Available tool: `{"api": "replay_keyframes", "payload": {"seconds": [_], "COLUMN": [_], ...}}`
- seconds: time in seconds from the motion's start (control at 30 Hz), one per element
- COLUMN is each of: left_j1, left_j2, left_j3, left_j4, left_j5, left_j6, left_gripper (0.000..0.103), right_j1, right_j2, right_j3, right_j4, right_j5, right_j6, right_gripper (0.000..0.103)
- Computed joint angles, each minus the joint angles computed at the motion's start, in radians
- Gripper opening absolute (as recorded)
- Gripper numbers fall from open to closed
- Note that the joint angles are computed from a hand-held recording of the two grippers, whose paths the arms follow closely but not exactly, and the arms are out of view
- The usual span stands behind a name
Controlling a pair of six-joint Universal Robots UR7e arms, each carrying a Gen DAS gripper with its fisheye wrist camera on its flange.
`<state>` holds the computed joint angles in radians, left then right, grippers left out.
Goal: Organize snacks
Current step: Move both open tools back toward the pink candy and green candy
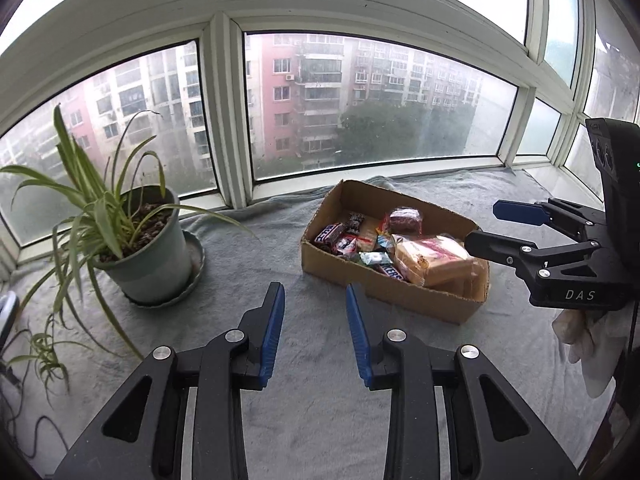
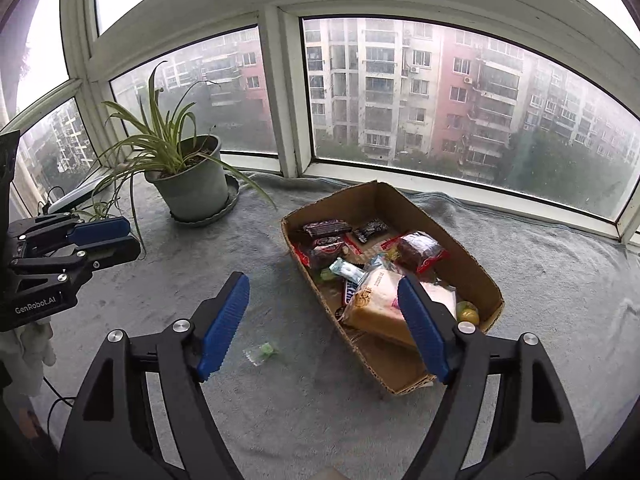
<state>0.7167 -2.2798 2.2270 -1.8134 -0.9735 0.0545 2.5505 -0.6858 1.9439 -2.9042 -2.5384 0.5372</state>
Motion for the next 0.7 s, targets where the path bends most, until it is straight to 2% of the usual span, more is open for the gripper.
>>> {"api": "replay_keyframes", "payload": {"seconds": [0.3,0.7], "left_j1": [0.025,0.25], "left_j2": [-0.138,-0.251], "left_j3": [-0.04,-0.037], "left_j4": [0.232,0.45], "left_j5": [-0.017,-0.08], "left_j6": [-0.087,-0.068], "left_gripper": [0.03,0.03], "right_j1": [0.014,-0.009], "right_j2": [0.022,0.108], "right_j3": [0.043,0.041], "right_j4": [-0.002,-0.039], "right_j5": [0.08,0.181], "right_j6": [0.072,0.094], "right_gripper": [0.081,0.081]}}
